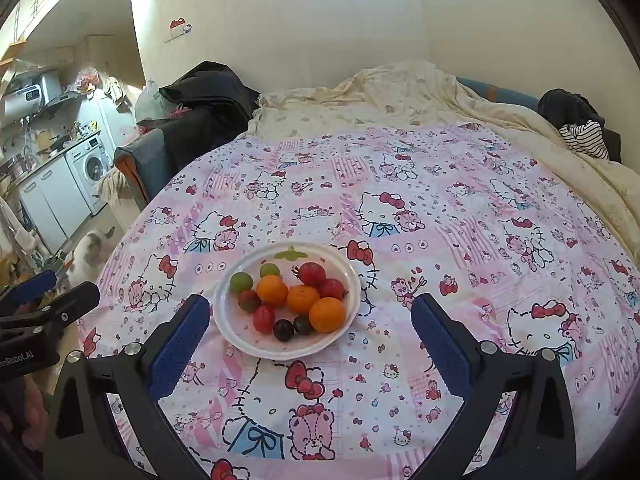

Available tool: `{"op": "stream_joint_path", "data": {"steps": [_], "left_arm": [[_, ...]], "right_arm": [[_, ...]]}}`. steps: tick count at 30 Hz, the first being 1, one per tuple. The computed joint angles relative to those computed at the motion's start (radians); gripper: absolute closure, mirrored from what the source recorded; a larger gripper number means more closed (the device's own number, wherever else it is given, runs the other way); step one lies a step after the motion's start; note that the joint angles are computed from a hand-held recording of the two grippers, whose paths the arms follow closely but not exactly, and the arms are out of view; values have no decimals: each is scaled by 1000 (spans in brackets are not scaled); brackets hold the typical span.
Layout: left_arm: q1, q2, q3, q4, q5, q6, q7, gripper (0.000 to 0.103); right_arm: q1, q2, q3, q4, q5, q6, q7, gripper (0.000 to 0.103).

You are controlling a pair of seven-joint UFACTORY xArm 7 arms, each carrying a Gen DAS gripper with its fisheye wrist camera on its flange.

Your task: Organize fruits

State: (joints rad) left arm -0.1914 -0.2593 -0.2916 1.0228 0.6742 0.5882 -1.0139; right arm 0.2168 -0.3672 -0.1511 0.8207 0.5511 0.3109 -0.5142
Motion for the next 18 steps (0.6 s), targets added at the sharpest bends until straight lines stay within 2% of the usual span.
{"op": "stream_joint_path", "data": {"steps": [18], "left_arm": [[-1,1,-1,2,12,-7,-5,0]], "right_arm": [[-9,-2,4,-1,-12,4,9,0]]}}
